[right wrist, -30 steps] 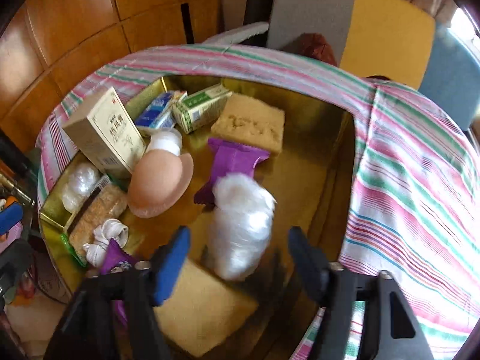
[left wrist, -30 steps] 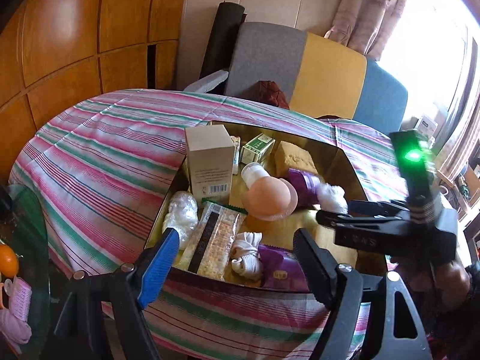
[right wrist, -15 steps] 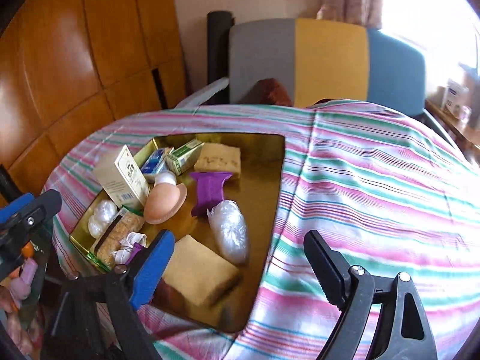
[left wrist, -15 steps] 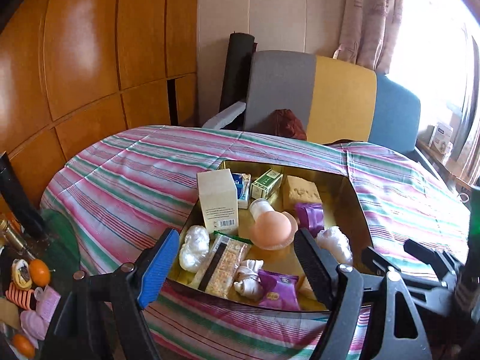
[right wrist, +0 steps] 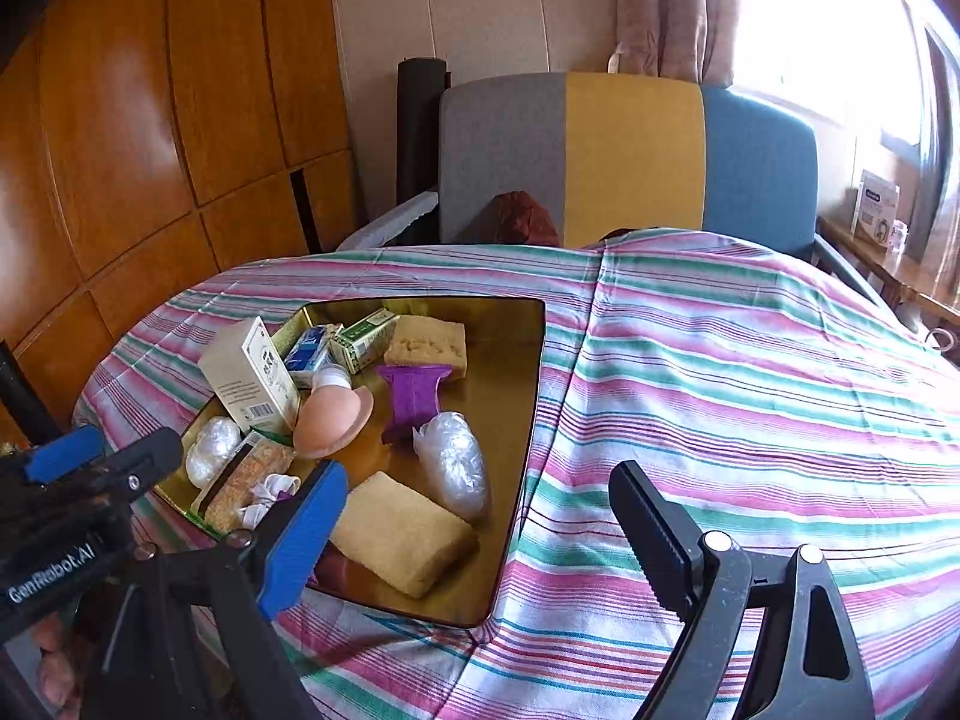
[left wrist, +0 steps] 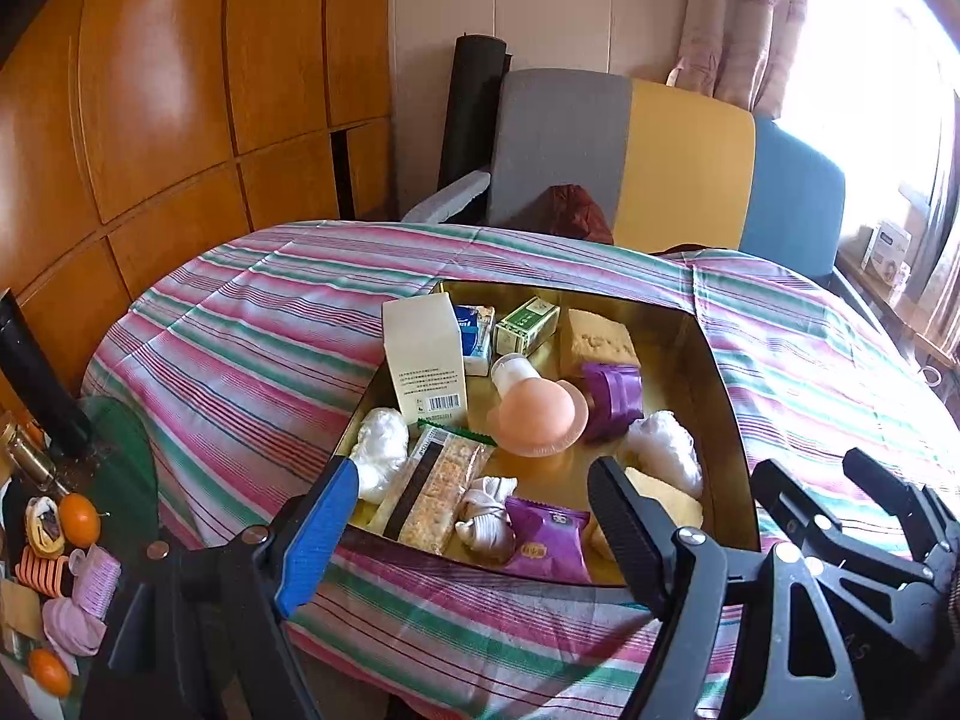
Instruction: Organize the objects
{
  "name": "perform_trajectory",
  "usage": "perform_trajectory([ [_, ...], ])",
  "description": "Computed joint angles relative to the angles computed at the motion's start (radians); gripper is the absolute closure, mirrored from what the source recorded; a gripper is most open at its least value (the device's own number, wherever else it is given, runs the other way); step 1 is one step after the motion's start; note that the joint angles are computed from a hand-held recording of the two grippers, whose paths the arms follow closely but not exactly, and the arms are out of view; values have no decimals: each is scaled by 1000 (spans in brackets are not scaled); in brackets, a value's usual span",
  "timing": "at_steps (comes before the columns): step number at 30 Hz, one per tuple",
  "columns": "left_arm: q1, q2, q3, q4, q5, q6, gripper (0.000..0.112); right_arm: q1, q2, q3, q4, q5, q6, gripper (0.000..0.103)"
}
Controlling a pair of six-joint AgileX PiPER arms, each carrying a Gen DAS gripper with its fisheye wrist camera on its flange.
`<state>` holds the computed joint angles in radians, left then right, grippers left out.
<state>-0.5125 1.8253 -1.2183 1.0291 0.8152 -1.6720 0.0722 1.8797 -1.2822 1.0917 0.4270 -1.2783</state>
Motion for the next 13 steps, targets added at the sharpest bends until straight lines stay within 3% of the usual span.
perform_trajectory([
  [13, -23, 6, 25, 106, 38, -102, 37, 20, 3, 4, -37, -20, 22, 13],
])
